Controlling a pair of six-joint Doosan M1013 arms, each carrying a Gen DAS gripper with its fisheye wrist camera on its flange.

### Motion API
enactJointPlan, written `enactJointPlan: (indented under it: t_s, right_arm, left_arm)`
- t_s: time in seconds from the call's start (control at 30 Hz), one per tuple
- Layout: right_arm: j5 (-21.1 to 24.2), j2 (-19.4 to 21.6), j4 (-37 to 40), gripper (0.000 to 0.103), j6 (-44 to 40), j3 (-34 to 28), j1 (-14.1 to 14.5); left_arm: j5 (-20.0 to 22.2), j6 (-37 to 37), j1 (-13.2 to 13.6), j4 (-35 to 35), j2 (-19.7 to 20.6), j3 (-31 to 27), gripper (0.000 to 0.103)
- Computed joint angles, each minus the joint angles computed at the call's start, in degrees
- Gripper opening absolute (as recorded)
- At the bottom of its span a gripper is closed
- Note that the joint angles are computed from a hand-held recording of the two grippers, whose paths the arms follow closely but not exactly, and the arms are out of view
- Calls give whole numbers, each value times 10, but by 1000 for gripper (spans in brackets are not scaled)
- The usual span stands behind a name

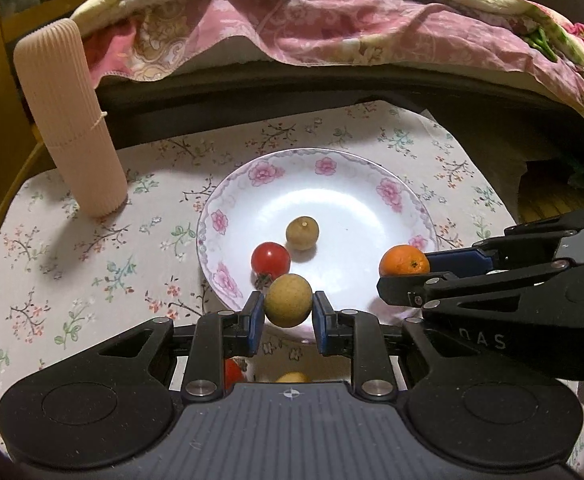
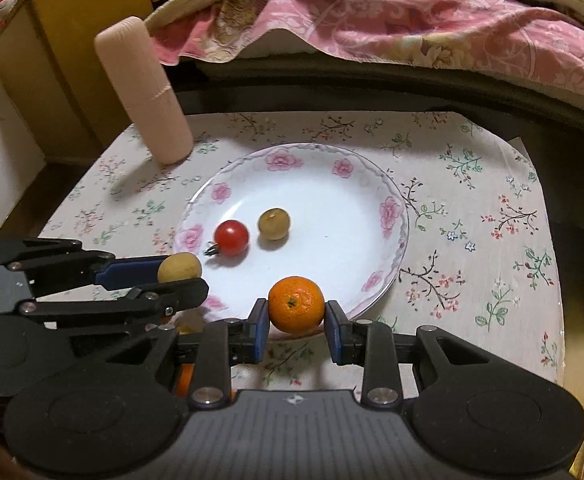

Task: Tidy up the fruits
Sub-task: 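Release the brown fruit into the plate with the left gripper while the right gripper releases the orange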

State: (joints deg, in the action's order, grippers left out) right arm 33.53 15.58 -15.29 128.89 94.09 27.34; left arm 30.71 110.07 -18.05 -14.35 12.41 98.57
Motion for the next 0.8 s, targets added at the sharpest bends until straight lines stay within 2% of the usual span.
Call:
enactJointPlan:
  t_s: [0.37, 0.8]
  right_arm:
    - [-7, 12, 4, 34, -17, -6, -7]
    - [-5, 12, -7, 34, 0, -7, -7]
  left_arm:
    - [-1, -6, -1, 11, 7, -3, 33]
    - [-3, -14, -3, 21, 5, -2, 43]
